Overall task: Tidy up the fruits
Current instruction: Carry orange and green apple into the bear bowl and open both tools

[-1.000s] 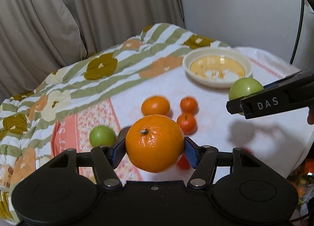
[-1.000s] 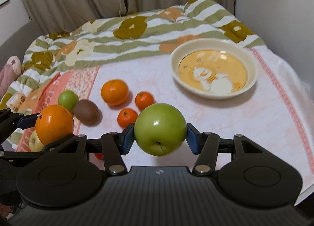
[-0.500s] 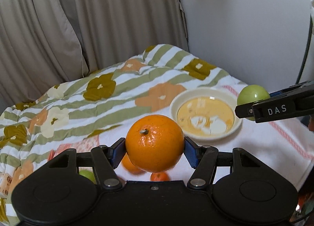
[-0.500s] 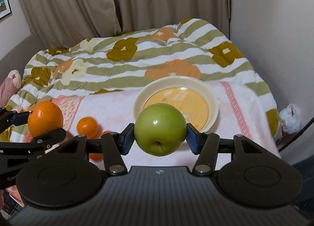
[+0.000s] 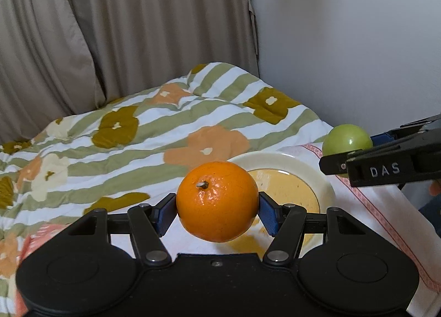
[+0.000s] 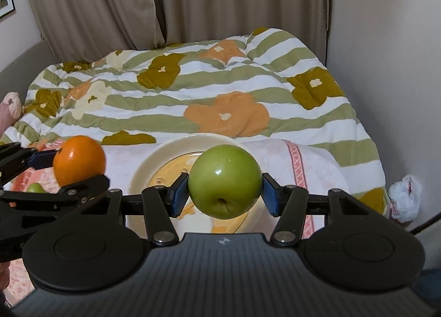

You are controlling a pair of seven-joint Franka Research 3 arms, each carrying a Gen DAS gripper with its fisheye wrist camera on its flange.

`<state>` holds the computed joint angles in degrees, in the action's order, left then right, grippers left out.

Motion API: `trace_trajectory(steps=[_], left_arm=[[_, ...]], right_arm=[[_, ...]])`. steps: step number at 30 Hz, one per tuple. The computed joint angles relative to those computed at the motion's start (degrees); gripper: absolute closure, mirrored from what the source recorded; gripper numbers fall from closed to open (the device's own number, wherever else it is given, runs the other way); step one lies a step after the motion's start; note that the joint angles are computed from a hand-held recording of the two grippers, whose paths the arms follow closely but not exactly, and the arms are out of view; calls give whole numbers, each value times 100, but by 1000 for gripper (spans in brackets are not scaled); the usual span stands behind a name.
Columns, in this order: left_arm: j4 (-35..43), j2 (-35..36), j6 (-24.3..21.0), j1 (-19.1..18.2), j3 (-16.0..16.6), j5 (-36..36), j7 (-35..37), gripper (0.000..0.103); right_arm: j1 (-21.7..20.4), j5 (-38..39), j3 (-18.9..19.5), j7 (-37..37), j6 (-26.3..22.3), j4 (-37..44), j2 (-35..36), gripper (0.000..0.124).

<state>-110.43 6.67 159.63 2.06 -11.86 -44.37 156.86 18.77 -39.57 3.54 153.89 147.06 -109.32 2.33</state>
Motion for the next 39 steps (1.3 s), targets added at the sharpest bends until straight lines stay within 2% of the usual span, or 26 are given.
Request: trace_trajectory(steps=[7, 12, 21, 25, 26, 27, 28, 30, 31, 33, 37, 39], left_arm=[[656, 887, 210, -124, -208, 1099, -819, 37], [1013, 1377, 251, -215, -228, 2033, -1480, 37], [1439, 1912, 275, -354, -146, 3546, -2619, 36], [1506, 2025, 328, -305, -218, 4024, -2954, 35], [1552, 2057, 258, -253, -284, 4094, -2996, 35], [1558, 2069, 266, -165, -392, 4107, -2967, 30], [1532, 2047, 304, -130, -434, 4168, -2966, 13], [1426, 1970, 453, -47, -523, 4246, -2929, 0], [1360, 1930, 523, 75, -651, 4183, -2840, 0], [1346, 1863, 363, 215, -772, 4084, -2774, 0], [1155, 1631, 266, 375, -830, 3811, -2710, 0], [1034, 1496, 240, 374, -759, 3744, -2738, 0]], right_arm=[[-165, 408, -223, -572, 393, 67, 351, 54], [-181, 762, -384, -910, 595, 163, 612, 54], [-85, 1096, -599, -1140, 720, 290, 859, 54], [-54, 1223, -648, -1241, 754, 318, 919, 54], [-36, 1219, -666, -1232, 748, 321, 918, 54], [-30, 1235, -676, -1238, 748, 328, 929, 54], [-27, 1262, -681, -1251, 745, 338, 936, 54], [-22, 1289, -697, -1264, 771, 337, 940, 54], [-24, 1310, -701, -1282, 788, 339, 945, 54], [-31, 1363, -701, -1352, 799, 354, 959, 54], [-88, 1646, -648, -1743, 902, 402, 1047, 54], [-102, 1834, -619, -2024, 937, 482, 1135, 54]])
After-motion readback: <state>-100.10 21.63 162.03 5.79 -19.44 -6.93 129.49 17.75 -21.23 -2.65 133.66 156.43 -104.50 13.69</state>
